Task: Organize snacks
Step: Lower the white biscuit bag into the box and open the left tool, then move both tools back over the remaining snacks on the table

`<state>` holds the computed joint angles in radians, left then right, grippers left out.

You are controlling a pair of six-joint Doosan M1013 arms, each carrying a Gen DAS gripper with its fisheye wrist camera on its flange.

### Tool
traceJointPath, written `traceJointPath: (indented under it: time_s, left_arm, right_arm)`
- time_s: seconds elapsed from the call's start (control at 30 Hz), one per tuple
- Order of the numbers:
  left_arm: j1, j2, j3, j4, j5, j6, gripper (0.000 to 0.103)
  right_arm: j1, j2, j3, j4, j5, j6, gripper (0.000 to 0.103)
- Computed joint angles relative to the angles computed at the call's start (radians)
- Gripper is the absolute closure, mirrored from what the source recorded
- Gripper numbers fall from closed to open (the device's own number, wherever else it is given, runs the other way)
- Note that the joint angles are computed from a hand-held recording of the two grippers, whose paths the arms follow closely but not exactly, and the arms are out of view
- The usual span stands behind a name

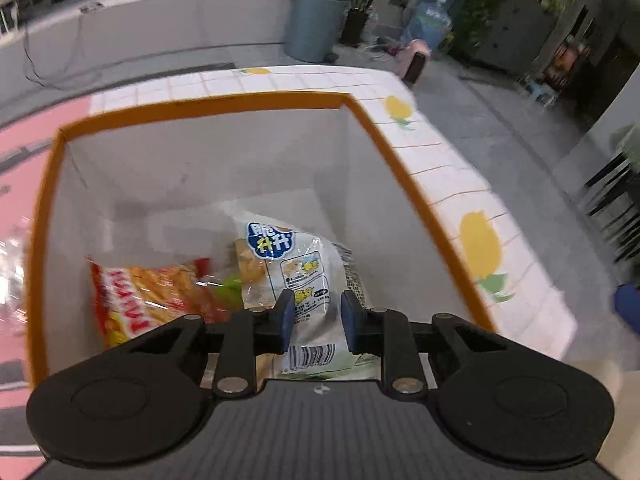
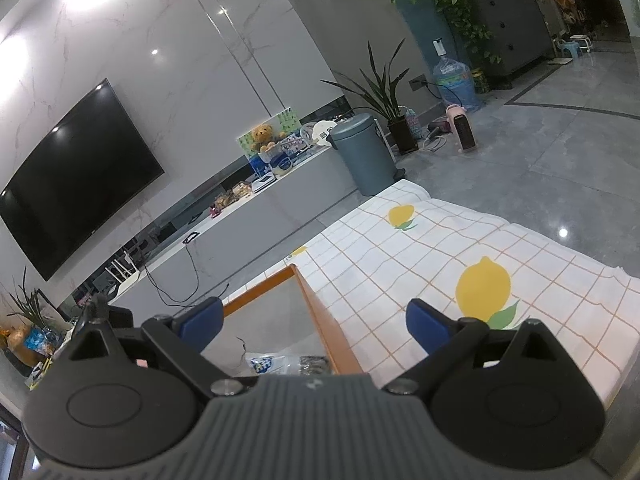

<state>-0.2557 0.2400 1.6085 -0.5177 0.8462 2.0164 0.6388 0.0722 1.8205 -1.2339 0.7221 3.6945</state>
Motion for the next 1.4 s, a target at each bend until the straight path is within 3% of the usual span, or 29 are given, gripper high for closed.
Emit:
traceJointPath:
  time_s: [0.13,0.2,0.27,0.33,0.43,0.63,0.83,1.23,1.4]
  left_arm:
    - [0.024,-0.003,0.003,-0.127,0.051,0.085,0.074]
    - [0.032,-0.002,-0.001,-0.150,0.080,0.107,0.069]
    - [0.042,0.000,-0.005,-0.175,0.107,0.146,0.044]
    - [0.054,-0.014,0.006,-0.201,0.098,0.191,0.035]
    - [0.066,-0.058,0.037,-0.191,0.052,0.215,0.029]
    - [0.094,-0.152,0.095,-0.182,-0.055,0.253,0.026]
    - [0.137,-0.211,0.114,-0.180,-0.082,0.279,0.026]
    - [0.219,-0.289,0.168,-0.041,-0.184,0.071,0.026]
    - [0.267,-0.300,0.192,-0.043,-0.204,0.061,0.026]
  right_arm:
    - [0.003,0.004,-0.006,0.005,0.003,-0.016,0.007]
    - [0.004,0.006,-0.010,0.009,0.002,-0.026,0.007]
    - [0.003,0.008,-0.013,0.014,0.002,-0.037,0.007]
    - [0.003,0.009,-0.017,0.014,0.007,-0.039,0.007]
    - [0.007,0.009,-0.017,-0.003,0.008,-0.033,0.007]
    - [0.016,0.018,-0.022,-0.019,0.021,-0.063,0.007]
    - [0.021,0.035,-0.040,-0.026,0.000,-0.143,0.007]
    - [0.071,0.087,-0.131,-0.033,-0.072,-0.308,0.008]
    - [0.090,0.118,-0.166,-0.033,-0.144,-0.361,0.009]
